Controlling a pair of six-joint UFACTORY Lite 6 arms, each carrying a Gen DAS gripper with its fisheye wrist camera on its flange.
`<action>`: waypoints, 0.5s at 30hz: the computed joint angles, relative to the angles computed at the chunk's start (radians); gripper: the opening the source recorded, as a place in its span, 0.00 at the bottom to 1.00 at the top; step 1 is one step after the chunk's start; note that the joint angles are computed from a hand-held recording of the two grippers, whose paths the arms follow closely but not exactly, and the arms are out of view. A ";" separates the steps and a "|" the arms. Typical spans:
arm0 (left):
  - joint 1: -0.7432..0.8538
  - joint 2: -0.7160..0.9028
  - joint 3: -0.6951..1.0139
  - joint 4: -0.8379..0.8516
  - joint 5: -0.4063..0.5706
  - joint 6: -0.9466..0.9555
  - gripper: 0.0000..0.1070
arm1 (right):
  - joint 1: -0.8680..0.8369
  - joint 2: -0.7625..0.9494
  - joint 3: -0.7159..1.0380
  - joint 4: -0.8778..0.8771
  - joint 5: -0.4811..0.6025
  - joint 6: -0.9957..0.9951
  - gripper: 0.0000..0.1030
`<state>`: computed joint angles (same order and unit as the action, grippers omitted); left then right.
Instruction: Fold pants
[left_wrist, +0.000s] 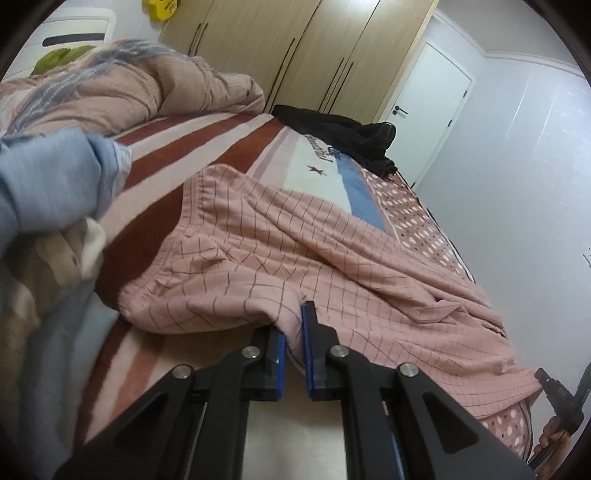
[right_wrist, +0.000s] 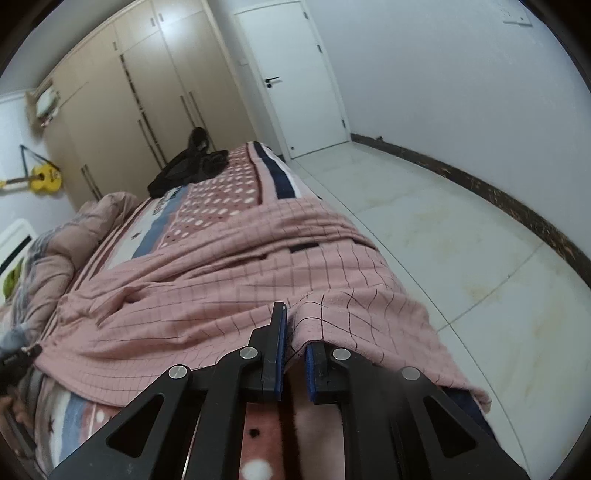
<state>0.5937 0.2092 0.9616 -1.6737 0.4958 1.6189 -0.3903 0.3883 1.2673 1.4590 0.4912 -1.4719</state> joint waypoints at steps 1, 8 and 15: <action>0.007 -0.007 -0.004 0.018 0.009 -0.022 0.05 | -0.005 0.000 0.008 -0.027 0.010 0.030 0.04; 0.044 -0.101 -0.064 0.059 0.036 -0.032 0.05 | -0.049 -0.079 -0.066 0.004 0.062 0.002 0.03; -0.014 -0.097 0.063 0.245 -0.021 -0.197 0.05 | -0.024 -0.054 0.078 -0.185 0.076 0.179 0.03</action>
